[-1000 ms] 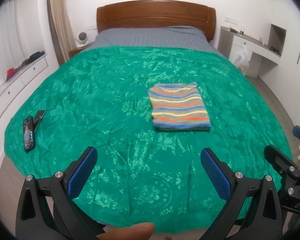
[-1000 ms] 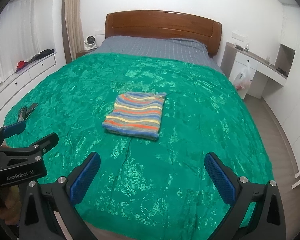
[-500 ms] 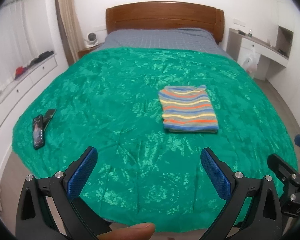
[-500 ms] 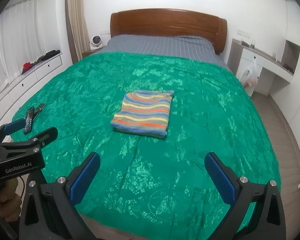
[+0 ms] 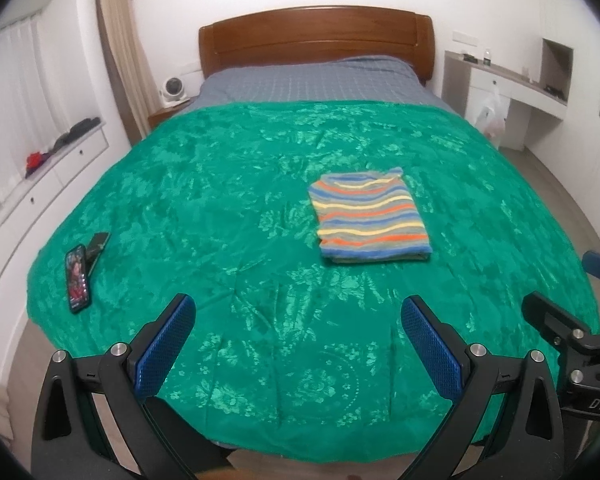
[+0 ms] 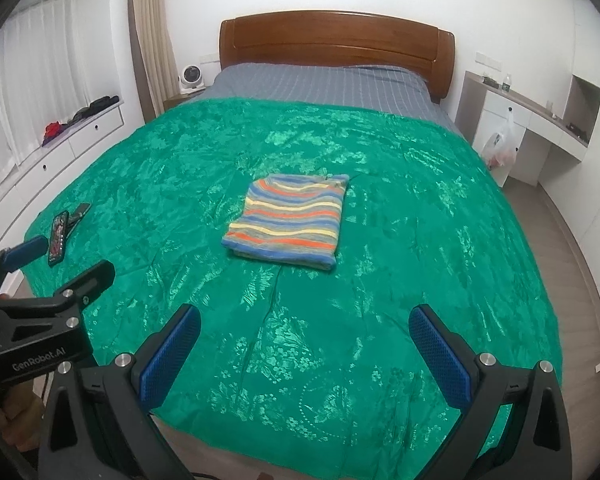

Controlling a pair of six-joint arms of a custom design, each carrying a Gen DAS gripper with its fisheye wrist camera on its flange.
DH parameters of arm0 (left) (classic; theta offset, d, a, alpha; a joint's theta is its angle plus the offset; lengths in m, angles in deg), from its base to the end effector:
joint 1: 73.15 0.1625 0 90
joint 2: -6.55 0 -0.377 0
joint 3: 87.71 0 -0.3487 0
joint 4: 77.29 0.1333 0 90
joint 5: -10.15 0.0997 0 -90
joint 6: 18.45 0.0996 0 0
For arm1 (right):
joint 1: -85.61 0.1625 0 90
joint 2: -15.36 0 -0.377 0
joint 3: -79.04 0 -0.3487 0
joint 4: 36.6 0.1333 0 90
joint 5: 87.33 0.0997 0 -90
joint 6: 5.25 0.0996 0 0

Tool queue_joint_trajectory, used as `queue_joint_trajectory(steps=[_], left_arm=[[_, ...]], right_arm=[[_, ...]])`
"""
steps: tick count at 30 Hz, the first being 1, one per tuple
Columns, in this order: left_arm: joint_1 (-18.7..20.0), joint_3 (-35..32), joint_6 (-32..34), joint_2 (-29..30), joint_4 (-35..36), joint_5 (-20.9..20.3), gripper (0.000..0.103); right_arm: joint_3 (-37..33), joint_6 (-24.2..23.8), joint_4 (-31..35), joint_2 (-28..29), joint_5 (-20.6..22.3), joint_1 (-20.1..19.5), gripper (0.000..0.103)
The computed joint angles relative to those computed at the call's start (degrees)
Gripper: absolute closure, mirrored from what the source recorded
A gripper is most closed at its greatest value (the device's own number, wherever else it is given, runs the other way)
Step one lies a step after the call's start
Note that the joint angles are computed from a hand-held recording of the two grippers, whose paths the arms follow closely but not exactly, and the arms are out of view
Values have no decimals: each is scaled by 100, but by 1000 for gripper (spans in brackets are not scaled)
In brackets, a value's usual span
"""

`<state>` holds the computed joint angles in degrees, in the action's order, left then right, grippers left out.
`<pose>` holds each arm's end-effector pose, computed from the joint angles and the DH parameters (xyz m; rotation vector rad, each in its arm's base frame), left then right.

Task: Fold small clothes

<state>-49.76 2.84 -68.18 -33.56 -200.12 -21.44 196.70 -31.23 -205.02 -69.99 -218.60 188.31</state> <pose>-0.4546 -0.4343 0.0567 0.5149 2.1633 -0.8712 0.1645 -0.4225 0.3718 0.3986 -2.2077 0.8400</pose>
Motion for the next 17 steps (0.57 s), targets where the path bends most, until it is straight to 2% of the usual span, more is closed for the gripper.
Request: queue_joint_trajectory(steps=[5, 17], left_arm=[[7, 170, 358, -17, -619, -204, 0], [-19, 123, 204, 30, -439, -93, 0]], right_arm=[[31, 13, -35, -37, -8, -63, 0], [26, -10, -63, -82, -7, -61, 0]])
